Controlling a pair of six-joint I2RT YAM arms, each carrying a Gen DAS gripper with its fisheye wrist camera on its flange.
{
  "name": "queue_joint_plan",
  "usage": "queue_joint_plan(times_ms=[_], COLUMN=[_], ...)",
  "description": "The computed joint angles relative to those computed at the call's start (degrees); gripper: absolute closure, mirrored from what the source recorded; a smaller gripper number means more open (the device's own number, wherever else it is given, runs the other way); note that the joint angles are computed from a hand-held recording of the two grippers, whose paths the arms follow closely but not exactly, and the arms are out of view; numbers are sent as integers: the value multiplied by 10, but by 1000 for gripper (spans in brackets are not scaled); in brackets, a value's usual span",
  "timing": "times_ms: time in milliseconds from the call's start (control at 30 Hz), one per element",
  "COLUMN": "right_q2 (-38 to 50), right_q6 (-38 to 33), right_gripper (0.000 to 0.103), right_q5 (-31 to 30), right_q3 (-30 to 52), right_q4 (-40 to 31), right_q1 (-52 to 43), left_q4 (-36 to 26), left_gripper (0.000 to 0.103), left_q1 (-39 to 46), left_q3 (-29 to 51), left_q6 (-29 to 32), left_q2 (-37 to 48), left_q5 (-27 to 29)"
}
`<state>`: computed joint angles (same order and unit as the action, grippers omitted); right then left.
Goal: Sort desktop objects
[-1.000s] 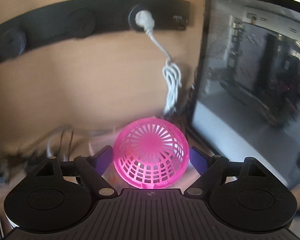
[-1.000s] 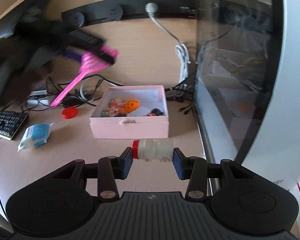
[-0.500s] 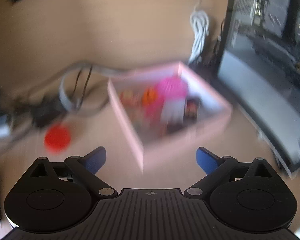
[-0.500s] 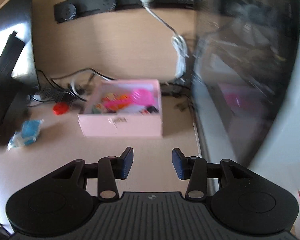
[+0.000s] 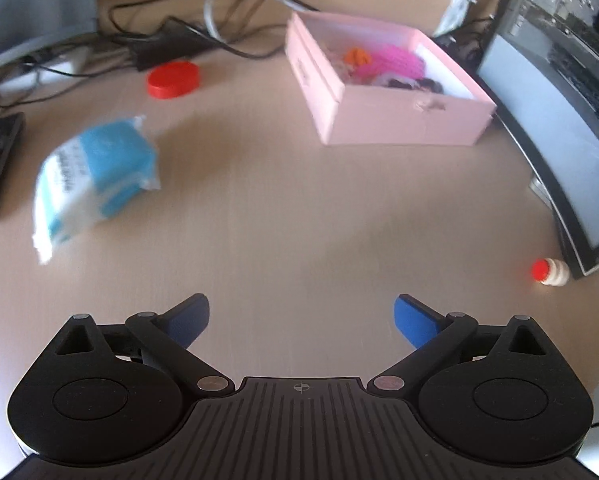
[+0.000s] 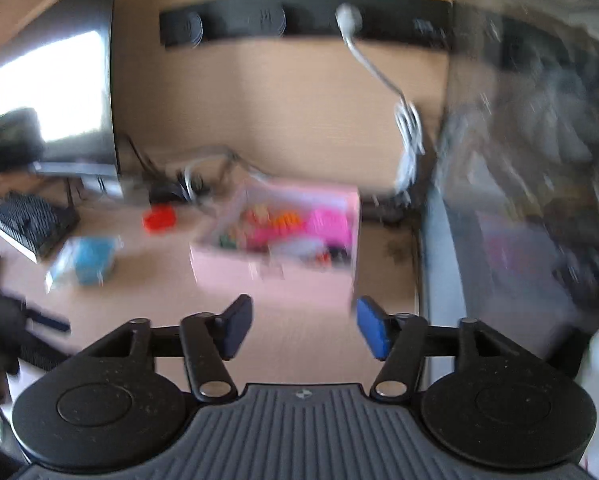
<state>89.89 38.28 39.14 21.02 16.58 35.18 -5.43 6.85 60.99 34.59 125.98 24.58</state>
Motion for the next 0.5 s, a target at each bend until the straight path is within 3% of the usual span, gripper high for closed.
queue_joint_plan(times_ms=[133, 233, 400, 500], right_q2=[106, 187, 295, 338], right_q6=[178, 266, 301, 293], right_gripper=[33, 33, 47, 48], right_q5=[16, 2, -10, -16], right_q3=[23, 35, 59, 75], right_q4=[-71, -57, 4, 32], right_q1=[58, 69, 52, 33], left_q4=[-1, 9, 38, 37], left_gripper=[1, 1, 1, 1], left_q1=[-27, -46, -69, -65], left_q3=[-17, -41, -85, -92], left_q6=[18, 33, 68, 74], left_q2=[-14, -32, -57, -66], left_q5=[3, -2, -14, -14])
